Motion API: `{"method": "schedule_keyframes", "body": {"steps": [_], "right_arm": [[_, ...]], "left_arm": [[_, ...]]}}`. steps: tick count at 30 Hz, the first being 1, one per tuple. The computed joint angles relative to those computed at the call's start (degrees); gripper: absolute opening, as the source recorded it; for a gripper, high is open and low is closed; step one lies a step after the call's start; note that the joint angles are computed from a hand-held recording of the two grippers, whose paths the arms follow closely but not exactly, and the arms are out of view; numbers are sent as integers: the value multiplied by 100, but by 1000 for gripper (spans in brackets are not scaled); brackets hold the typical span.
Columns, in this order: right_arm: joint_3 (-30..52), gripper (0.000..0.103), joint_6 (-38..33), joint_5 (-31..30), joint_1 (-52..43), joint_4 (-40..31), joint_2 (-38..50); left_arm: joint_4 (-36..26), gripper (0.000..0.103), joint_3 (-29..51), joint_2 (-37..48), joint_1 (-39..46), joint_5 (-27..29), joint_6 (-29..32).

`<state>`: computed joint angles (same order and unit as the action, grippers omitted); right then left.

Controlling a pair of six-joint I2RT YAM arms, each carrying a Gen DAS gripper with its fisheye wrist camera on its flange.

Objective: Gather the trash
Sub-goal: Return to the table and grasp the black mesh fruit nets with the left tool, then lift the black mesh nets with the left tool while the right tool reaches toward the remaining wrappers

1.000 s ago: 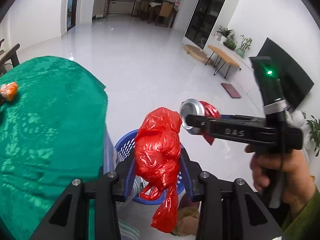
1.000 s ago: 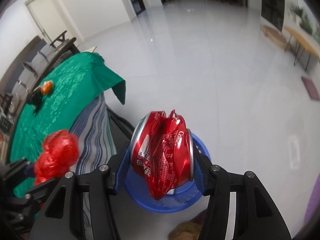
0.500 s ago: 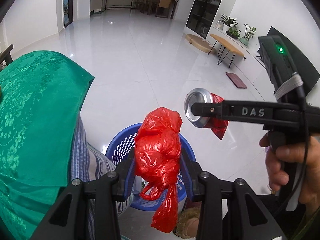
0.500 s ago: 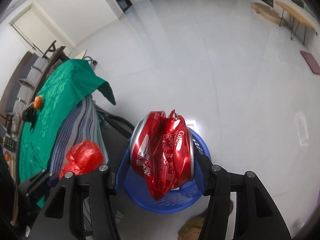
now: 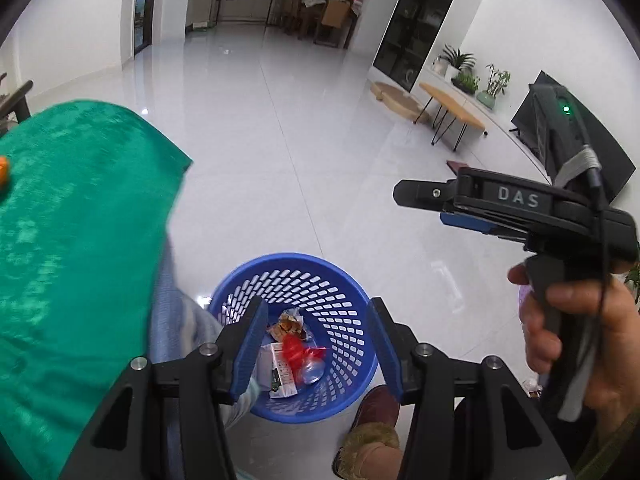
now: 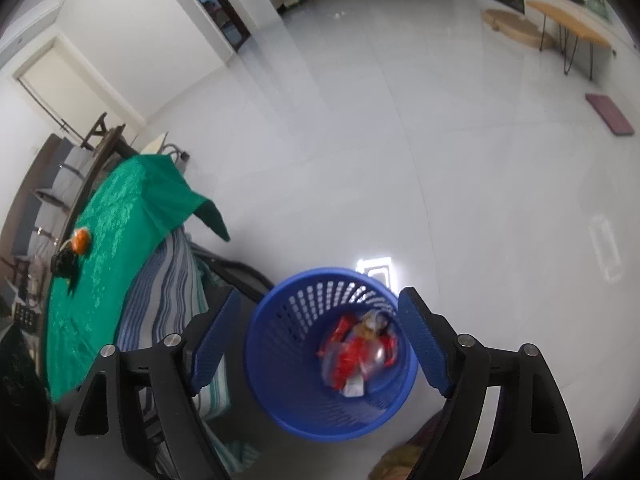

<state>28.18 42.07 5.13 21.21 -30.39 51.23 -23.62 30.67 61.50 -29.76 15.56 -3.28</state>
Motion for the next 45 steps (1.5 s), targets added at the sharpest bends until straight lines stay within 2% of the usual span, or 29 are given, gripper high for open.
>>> {"method": "schedule_keyframes", "body": {"steps": [4,7,10,13,18,21,23,25,27,30,34,36,39,43,44,45], "right_arm": [[321,88,225,680,727,-231,-49],[662,90,502,1333,1589,-287,256],[947,90,692,1740,2287,-224,614],[1324,91,706,2156,2967,-98,1186],[2131,92,246,2705,3775,61,2345],[2498,92,-77,2777,4113,271,2938],[2686,92,-279,2724,4325,471,3288],[2863,92,-411,2644,4483,599,3604],[3051,92,-524,2528,4604,684,3938],[3233,92,-626,2414,4691,742,4254],[3344,92,-759,2273,4658,807,4451],[3385,92,-782,2214,4639,823,4526],[3402,92,-836,2171,4621,850,4562],[3424,92,-885,2132,4587,901,4605],[3421,92,-894,2112,4565,917,4600],[3420,92,-907,2096,4540,937,4594]], "left_arm": [[-711,63,40,-792,386,36,258],[-1310,63,140,-1277,876,190,497],[-1924,64,216,-1716,1703,604,966],[-2590,64,349,-2020,2786,1095,1730],[-3525,64,584,-1988,5122,1780,3680],[-3726,64,655,-1551,6462,2089,4785],[-3577,64,754,-1073,6931,2093,5045],[-3331,64,1015,-483,7151,2060,4962],[-2959,64,1348,-31,7134,2091,4583],[-2058,64,2054,784,6535,1769,3396],[-1266,64,3181,2301,5749,963,1889],[-1161,64,3671,2947,5483,641,1342],[-1068,64,4052,3455,5310,315,734],[-1046,65,4176,3731,5250,35,568],[-964,62,4094,3691,5298,100,617],[-793,38,3895,3542,5409,295,766]]}}
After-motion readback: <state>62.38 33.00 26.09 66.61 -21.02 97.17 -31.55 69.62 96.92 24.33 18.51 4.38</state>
